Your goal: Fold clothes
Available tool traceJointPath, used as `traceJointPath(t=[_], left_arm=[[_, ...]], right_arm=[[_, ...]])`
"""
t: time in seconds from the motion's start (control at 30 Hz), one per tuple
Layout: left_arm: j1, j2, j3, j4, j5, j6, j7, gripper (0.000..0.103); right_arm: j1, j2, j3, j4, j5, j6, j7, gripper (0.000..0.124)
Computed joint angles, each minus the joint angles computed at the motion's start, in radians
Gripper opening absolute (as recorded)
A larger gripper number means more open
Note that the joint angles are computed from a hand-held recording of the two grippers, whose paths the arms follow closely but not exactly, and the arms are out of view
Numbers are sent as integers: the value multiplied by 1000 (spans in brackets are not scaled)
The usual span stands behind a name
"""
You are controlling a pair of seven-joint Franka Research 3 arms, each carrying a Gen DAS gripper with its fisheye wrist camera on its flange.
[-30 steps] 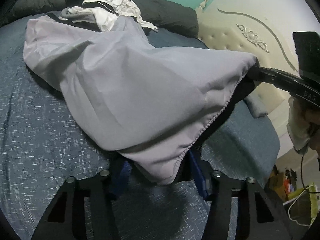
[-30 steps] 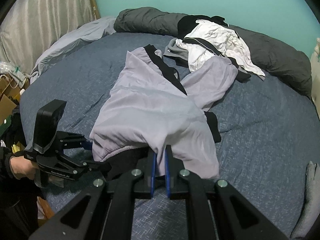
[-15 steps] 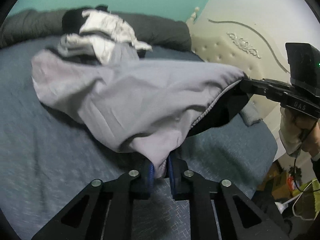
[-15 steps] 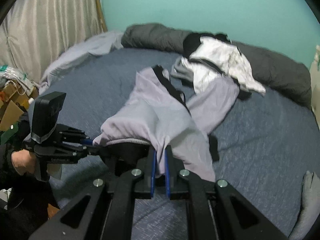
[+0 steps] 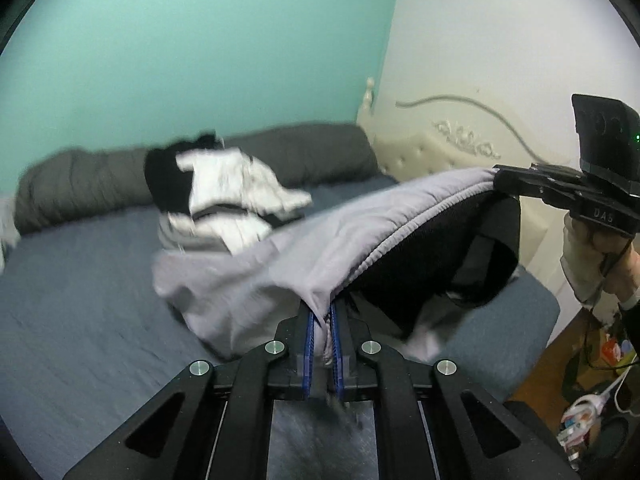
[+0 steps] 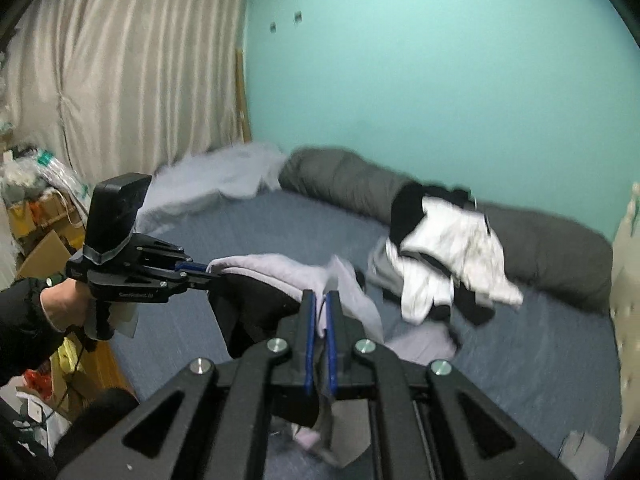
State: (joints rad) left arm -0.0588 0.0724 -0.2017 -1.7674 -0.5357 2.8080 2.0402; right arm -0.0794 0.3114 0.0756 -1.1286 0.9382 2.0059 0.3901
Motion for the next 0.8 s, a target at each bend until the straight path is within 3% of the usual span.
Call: traceJointPath(t=[0.13, 0.33, 0.5, 0.8], left_arm=[[5, -26, 19, 66, 29, -92, -27, 8], [10, 25, 26, 90, 84, -166, -73, 8], [27, 91, 5, 70, 89, -163, -77, 10], [75, 213, -50, 40, 92, -147, -98, 16]], right_arm=[[4, 20, -1, 83, -23, -26, 54, 4], [40, 42, -9, 32, -140, 14, 119, 4], [65, 99, -14, -10, -229, 49, 166, 4], [74, 242, 8, 57, -314, 45, 245, 4]])
